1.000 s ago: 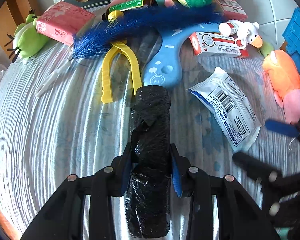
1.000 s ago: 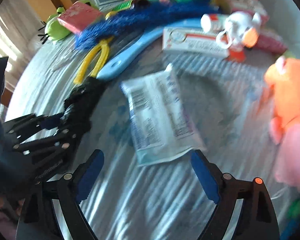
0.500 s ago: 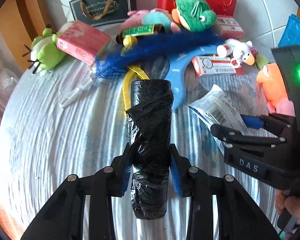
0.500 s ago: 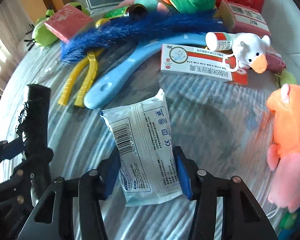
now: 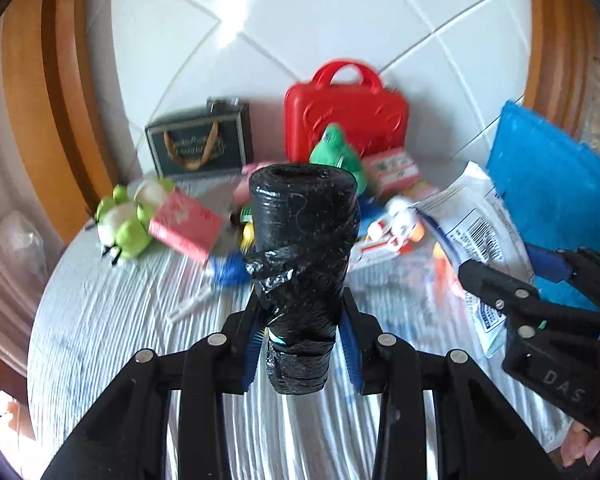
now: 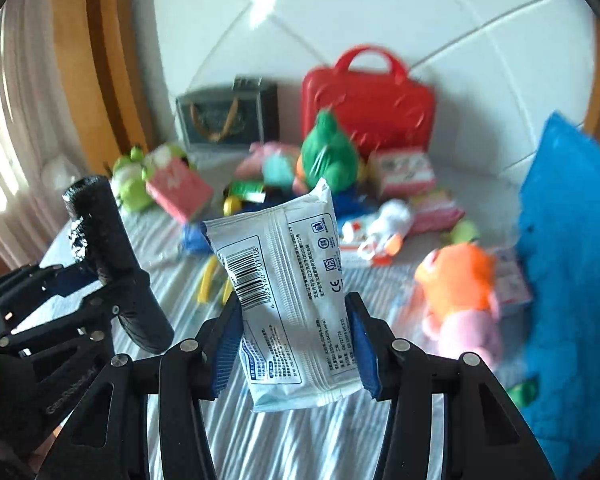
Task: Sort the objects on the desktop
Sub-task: 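Lift and carry the black roll and white sachet over the blue bin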
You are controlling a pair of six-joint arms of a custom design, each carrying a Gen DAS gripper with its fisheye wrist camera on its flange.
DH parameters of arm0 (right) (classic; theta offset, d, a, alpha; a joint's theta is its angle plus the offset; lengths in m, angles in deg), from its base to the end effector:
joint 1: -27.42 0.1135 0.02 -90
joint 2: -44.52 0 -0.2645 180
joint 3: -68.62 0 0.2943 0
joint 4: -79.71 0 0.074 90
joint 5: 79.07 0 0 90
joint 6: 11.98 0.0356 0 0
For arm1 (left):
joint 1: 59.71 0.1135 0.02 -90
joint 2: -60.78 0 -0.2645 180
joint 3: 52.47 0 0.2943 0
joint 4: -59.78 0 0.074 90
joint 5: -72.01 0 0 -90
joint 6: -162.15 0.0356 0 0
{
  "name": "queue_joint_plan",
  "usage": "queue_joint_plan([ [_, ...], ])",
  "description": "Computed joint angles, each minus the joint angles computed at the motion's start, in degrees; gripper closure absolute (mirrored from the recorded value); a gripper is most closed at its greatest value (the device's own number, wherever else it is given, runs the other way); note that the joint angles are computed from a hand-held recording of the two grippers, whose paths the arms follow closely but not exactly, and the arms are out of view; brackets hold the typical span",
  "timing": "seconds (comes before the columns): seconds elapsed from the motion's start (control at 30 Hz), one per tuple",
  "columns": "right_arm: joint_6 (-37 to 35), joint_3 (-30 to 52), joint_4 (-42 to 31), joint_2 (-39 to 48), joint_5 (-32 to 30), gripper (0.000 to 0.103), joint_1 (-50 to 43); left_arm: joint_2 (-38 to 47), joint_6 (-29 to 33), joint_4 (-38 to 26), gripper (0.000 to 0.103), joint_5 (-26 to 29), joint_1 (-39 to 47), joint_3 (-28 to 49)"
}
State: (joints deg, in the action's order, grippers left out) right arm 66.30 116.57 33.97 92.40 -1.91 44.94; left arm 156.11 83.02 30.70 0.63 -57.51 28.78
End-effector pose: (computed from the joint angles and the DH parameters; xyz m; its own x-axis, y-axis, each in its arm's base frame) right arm 0.2006 0.0716 0.2323 -0.5782 -0.3902 -0.7165 -0.5710 0.8209 0.0137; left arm 0.4088 0.0043 0.2316 -0.6342 0.1545 -0.7575 0.3217 0.9437 -0.0769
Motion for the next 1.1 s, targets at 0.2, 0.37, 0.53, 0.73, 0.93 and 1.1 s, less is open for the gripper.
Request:
queue_joint_plan([
  [0.2, -0.02, 5.37, -10.04, -15.16, 0.21, 0.053, -5.48, -9.96, -1.74, 0.07, 0.069, 5.44, -1.13, -1.67],
  [0.37, -5.2, 10.82, -15.32, -19.79, -6.84, 0.053, -20.23, -15.91, -3.85, -0.8, 0.069, 7.13, -5.63, -1.5],
  [0.53, -15.42, 16.17, -18.32, -16.52, -24.05, 0.053, -45.64, -19.53, -7.34, -0.95, 0.069, 3.64, -14.69, -0.27],
  [0.73, -26.09, 24.06, -16.8, -1.78, -40.69, 0.053, -69.4, -19.29, -12.31, -0.38, 0.069, -10.92, -31.84, 4.58],
  [0.93, -32.76, 38.89, -11.06, 22.95, -49.4, 0.053, -79.51, -8.84, -20.13, -3.11, 0.069, -27.74, -50.17, 20.35],
  [1.1, -35.24, 65.51, -15.99, 47.72, -48.97, 0.053, -79.61, 13.19, -24.29, -16.41, 0.069, -38.04, -60.34, 50.88],
])
